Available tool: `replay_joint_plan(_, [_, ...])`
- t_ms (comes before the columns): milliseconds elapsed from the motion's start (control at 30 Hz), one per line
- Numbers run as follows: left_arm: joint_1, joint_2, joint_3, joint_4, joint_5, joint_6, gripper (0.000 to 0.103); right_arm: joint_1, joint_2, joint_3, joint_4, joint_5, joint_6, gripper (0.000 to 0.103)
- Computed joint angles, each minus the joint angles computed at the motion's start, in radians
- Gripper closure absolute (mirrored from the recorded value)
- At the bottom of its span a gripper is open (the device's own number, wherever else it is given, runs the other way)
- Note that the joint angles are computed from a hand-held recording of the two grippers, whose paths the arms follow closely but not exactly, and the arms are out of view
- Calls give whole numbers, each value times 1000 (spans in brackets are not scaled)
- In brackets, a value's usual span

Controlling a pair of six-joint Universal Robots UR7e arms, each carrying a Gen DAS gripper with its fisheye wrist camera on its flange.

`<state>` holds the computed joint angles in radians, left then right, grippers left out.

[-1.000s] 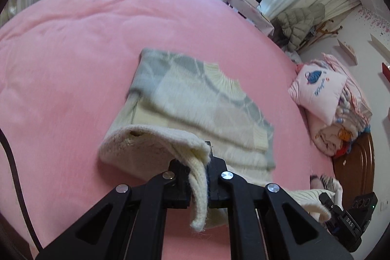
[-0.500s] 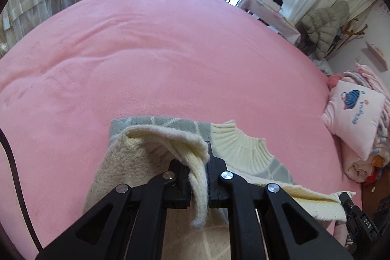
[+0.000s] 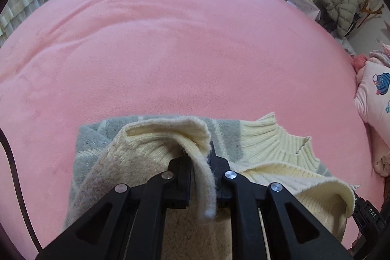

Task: Fold small clothes
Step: 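Open both tools and release the hem beside the collar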

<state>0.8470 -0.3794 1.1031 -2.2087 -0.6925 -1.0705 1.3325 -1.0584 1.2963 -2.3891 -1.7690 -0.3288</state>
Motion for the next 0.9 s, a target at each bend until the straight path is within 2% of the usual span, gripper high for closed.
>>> replay_joint_plan(133, [19,-2,-1,-35,-47,6,89,-17,24,-74,129,41,82,87])
replay_joint_plan(200, [23,-13,7,-51,-75,16,88,-25,20,-92,165,80,104,80])
replay_joint_plan(233, [24,-19,9,-51,-83,19,87,-25,14,-93,168,88,109,72])
replay_joint_plan(267, [25,-27,14,-54,-90,23,87,-21,10,-91,159,84,110,65])
replay_joint_plan(367, [21,-48,26,-70,-88,50,87,-12,-24,-68,101,74,91,55])
replay_joint_plan(500, [0,-72,45,-78,-58,52,82,0,-74,-24,26,71,49,55])
replay_joint_plan(567, [-14,-82,49,-49,-17,32,71,9,-98,6,-7,64,13,55])
replay_joint_plan(600, [-24,-88,48,-15,24,8,49,15,-109,21,-22,55,-6,55])
replay_joint_plan(633, [-37,-94,50,22,81,-27,32,22,-118,35,-34,40,-28,55])
replay_joint_plan(700, [-62,-107,71,28,184,-57,30,33,-132,61,-55,21,-69,55])
replay_joint_plan(767, [-71,-121,83,14,193,-38,30,46,-146,92,-83,-9,-125,55])
replay_joint_plan(900, [-89,-139,77,144,204,-95,30,69,-165,142,-123,-61,-199,55])
